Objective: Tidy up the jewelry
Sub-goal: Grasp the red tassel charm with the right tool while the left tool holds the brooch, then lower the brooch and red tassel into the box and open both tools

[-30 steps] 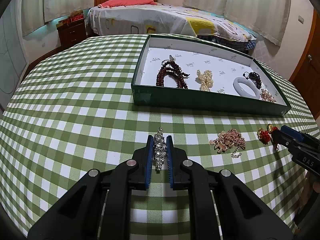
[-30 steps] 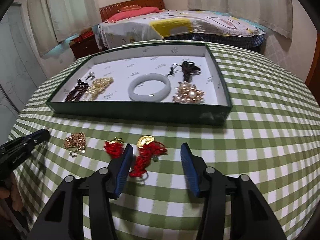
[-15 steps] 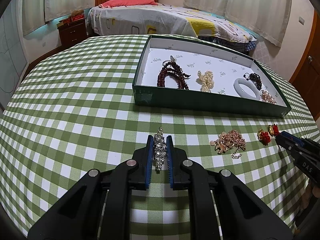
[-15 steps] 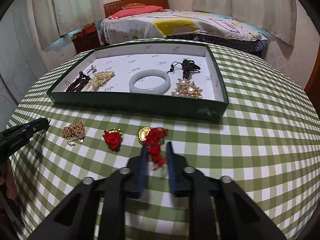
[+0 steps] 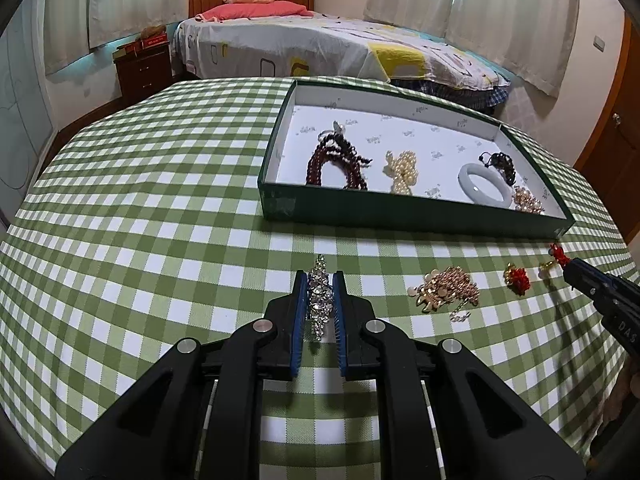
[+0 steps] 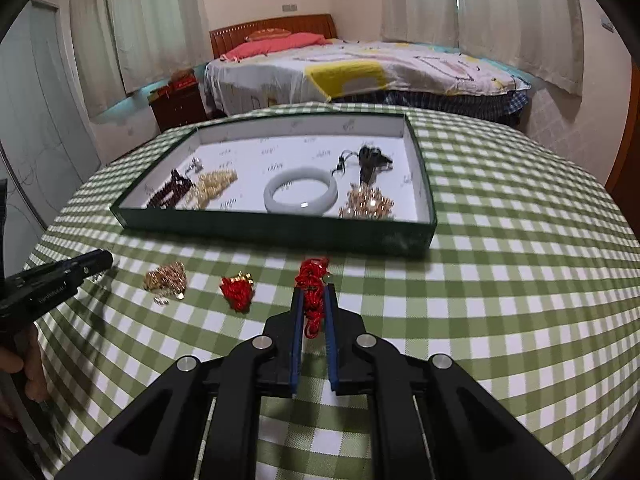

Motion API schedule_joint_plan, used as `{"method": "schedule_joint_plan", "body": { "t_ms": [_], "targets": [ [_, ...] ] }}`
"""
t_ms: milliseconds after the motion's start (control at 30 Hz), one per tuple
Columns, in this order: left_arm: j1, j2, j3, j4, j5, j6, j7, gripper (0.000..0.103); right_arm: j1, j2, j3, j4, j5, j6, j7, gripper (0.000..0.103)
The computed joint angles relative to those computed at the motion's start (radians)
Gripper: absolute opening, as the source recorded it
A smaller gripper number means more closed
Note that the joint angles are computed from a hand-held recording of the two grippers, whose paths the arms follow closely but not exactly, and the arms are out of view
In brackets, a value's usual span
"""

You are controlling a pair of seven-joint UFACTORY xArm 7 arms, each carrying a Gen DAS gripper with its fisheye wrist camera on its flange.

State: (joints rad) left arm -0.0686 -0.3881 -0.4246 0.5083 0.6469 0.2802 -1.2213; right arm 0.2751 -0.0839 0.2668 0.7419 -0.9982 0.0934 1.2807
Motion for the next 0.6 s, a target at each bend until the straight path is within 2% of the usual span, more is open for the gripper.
{"method": "schedule_joint_plan", "body": {
  "t_ms": [367,600],
  "targets": [
    [0.001,-0.065,-0.015,0.032,-0.022,-0.002,0.024,0.013,-0.062,-0.071,0.049,0.011,-0.032,-0.024,0.035,0.010],
    [0.053,-0.069,-0.043,0.094,-0.019,-0.031,0.034,0.013,-0.129,-0.079,0.103,0.077,-0.113,-0.035,0.093,0.010]
  ]
}}
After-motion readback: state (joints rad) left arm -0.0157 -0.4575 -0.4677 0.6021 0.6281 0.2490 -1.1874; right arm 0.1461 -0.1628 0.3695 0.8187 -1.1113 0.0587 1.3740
